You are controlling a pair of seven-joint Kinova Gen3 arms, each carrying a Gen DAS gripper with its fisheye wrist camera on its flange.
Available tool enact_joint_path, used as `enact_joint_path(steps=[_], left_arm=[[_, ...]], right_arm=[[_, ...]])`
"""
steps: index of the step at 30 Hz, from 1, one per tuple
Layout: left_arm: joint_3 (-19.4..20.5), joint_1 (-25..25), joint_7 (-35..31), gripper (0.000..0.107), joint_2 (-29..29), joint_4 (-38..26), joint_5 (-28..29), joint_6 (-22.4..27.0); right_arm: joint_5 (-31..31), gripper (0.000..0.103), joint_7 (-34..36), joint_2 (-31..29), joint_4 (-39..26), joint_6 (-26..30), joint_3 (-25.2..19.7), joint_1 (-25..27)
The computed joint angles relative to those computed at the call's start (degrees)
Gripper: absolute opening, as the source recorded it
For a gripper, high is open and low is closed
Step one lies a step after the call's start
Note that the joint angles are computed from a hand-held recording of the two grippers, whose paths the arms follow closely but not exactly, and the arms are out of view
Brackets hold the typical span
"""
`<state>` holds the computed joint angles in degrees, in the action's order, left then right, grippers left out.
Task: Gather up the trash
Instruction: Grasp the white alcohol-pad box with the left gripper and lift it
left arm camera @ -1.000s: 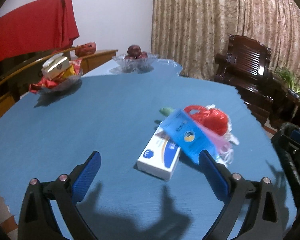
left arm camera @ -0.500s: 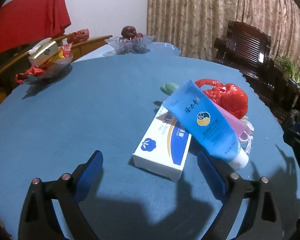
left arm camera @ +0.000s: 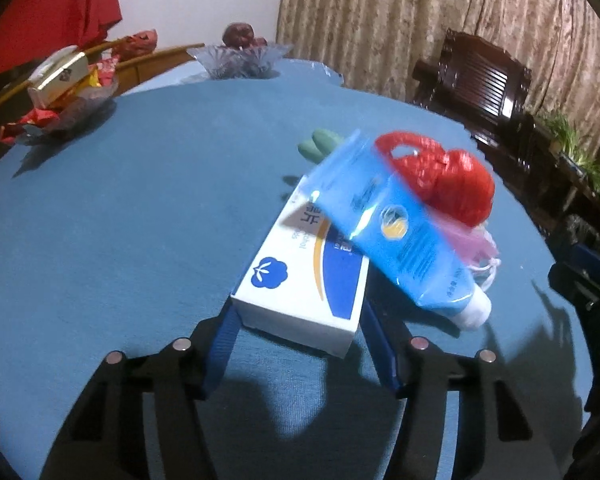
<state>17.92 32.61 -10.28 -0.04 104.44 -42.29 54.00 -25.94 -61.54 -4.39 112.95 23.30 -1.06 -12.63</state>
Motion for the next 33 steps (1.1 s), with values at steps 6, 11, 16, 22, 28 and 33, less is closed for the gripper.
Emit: enact_joint_path(steps=[6, 11, 16, 22, 28, 33], left_arm=[[2.33, 2.53, 6.76, 0.058, -0.39, -1.08, -3.48, 8.6], [3.3, 3.53, 11.34, 0.058, -1.77, -0.6, -3.83, 14.64], [4.48, 3.54, 12.78, 0.058, -3.0, -0.29, -3.97, 18.8], [5.82, 4.05, 14.33, 0.058, -3.39, -0.07, -4.23, 21.91], [6.02, 3.86, 15.0, 0.058, -3.63, 0.42, -3.75, 21.72], [6.07, 3.89, 14.98, 0.058, -3.55, 0.54, -3.29, 22.09]], right_arm=[[-3.72, 0.082, 4.17, -0.23, -0.41, 1.98, 0.75, -1.1], [-8.25, 0.075, 10.01, 0.48, -1.16, 4.75, 0.58, -1.61], [-8.92, 0.071, 11.79, 1.71, -1.97, 5.94, -1.49, -1.91], [-6.3, 0.065, 9.71, 4.05, -3.53, 6.85, -3.96, -2.52], [-5.05, 0.052, 8.89, 7.1, -6.84, 12.48, -5.16, -1.33], [-8.08, 0.043, 12.69, 6.48, -6.48, 14.86, -5.65, -0.27]])
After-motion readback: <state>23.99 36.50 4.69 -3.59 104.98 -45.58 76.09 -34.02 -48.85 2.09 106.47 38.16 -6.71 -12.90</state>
